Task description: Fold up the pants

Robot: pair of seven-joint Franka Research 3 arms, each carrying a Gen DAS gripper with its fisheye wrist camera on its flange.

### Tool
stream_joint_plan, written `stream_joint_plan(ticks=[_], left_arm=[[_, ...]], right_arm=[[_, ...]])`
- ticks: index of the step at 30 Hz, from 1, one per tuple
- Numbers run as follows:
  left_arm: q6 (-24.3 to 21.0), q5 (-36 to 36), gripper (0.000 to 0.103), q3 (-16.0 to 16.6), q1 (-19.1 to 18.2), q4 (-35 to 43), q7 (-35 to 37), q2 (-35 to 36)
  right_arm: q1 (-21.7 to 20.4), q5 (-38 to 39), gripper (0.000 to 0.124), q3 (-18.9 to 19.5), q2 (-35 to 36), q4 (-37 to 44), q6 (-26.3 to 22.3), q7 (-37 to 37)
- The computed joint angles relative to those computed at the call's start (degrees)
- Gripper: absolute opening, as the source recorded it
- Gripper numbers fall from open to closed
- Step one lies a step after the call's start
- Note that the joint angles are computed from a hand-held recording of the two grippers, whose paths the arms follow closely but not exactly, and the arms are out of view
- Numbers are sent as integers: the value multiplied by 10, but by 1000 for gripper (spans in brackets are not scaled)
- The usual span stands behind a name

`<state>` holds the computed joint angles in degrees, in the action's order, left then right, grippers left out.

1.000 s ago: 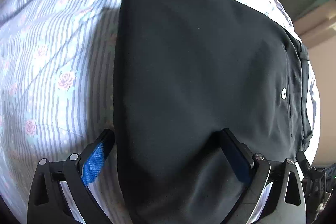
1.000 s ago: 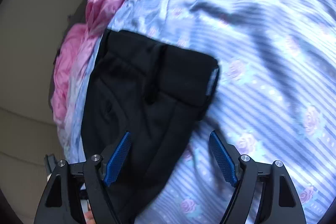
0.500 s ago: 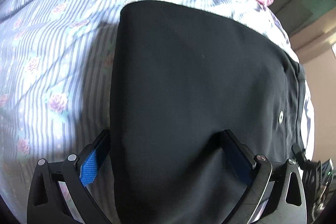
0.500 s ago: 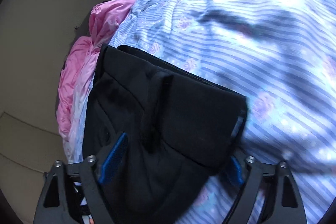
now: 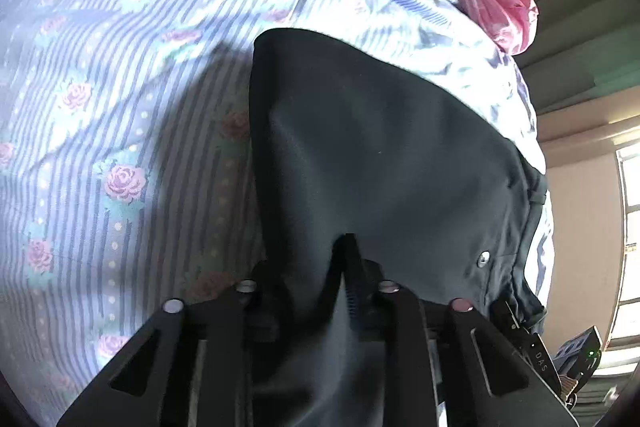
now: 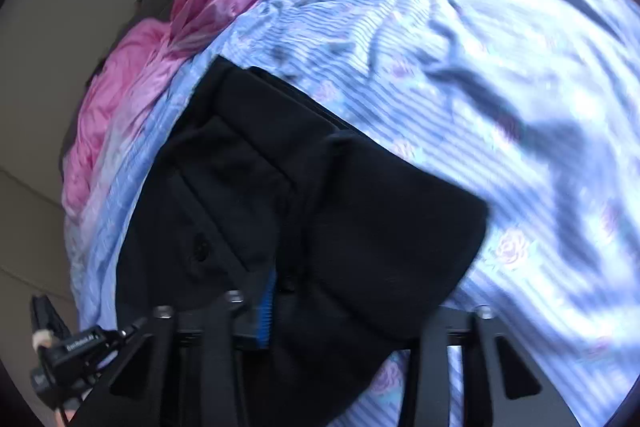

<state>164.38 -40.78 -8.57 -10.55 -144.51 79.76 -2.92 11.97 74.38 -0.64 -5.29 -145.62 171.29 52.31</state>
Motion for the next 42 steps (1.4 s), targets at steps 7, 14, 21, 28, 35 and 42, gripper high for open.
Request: stream_joint_plan(ticks=[7,14,21,28,35,42], left_arm=[[-39,222,13,-13,12,4,-122,-46],[-94,285,11,0,-13,14,-170,-108],[-155,362,11,-20,-28,25,-243,-178],[-224,419,11,-33,-41,42,-316,-259],[-296,459,11,-37,-43,62,-361,-337],[-365,499,11,-35,-31,56,-391,-424]], right_arm=[[-54,-338,24,69,-78,-61,43,233],[-92,-489,23,77,-176,-71,-34,321],[-71,-558,22,23,-260,-69,-123,315],[-51,-561,22,-8,-331,-39,-195,266],[-30,-546,22,-9,-382,-4,-246,230],[22,-515,22,2,-396,24,-249,182]])
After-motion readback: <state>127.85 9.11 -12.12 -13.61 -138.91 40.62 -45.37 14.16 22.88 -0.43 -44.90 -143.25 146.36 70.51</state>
